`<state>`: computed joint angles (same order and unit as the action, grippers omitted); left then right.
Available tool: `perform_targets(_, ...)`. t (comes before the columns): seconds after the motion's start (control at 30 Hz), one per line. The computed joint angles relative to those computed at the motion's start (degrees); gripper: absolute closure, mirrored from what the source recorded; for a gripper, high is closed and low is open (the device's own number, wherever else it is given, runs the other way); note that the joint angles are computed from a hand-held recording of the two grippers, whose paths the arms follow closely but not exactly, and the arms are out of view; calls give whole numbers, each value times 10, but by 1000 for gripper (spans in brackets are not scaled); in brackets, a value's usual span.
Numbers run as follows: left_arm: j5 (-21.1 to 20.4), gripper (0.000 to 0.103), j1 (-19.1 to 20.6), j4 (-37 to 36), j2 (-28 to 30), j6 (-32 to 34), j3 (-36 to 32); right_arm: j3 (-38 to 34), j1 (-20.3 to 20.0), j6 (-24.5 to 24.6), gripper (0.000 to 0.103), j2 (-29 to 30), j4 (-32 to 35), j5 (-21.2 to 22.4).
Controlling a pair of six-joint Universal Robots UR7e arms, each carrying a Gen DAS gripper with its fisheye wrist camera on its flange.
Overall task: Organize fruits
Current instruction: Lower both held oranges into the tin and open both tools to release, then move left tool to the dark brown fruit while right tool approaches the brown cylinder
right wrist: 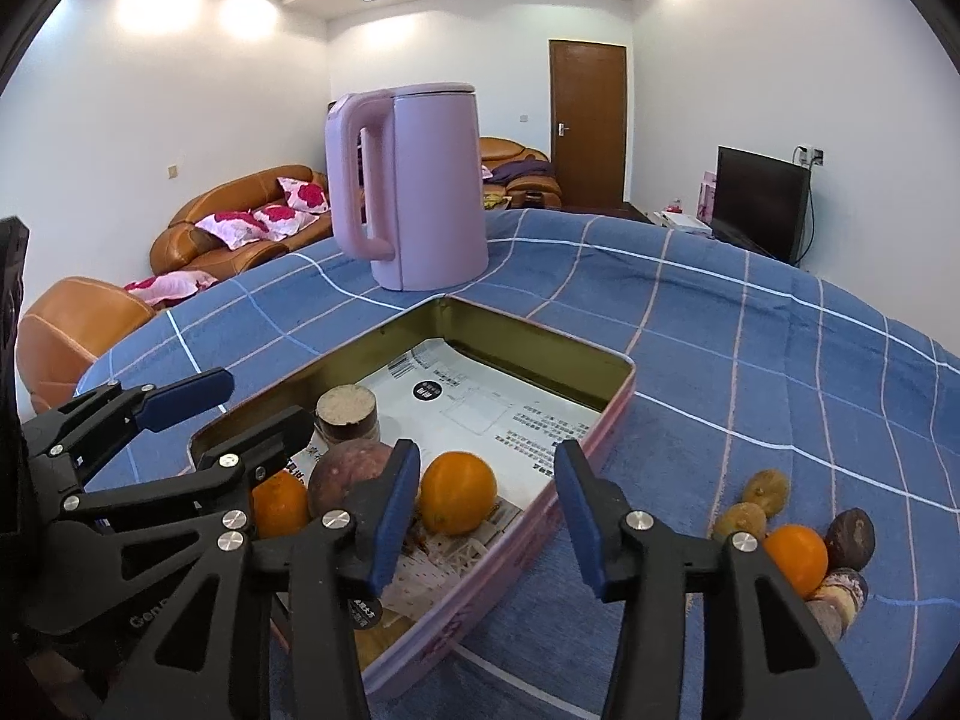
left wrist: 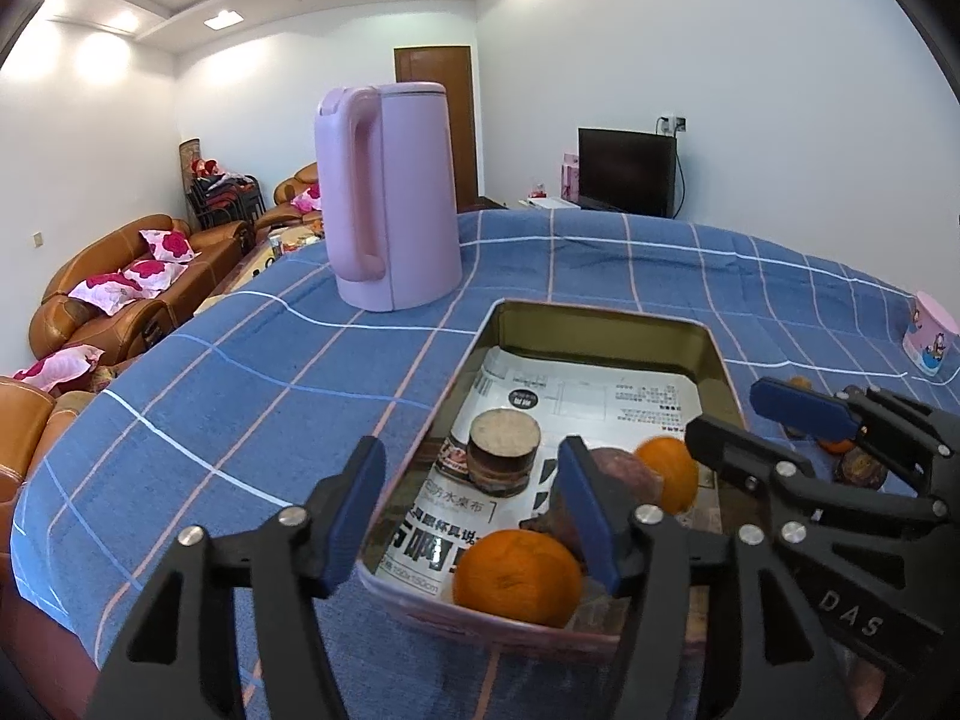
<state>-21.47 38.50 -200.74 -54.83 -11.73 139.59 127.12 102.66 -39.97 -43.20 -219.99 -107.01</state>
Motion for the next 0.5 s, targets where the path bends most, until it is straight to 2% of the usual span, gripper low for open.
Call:
perform_targets(0.17,5,28,-13,-7,1,-3,4,16,-2,-5,53,-6,-25,-4)
perform_targets(0.33,3,27,-32,-6,7,-8,4,59,-20,-27,52,-37,-74,-10)
perform_targets(0.5,-19,27,-53,17,26,-16,-10,107,-64,-23,45,-94,-132,-25)
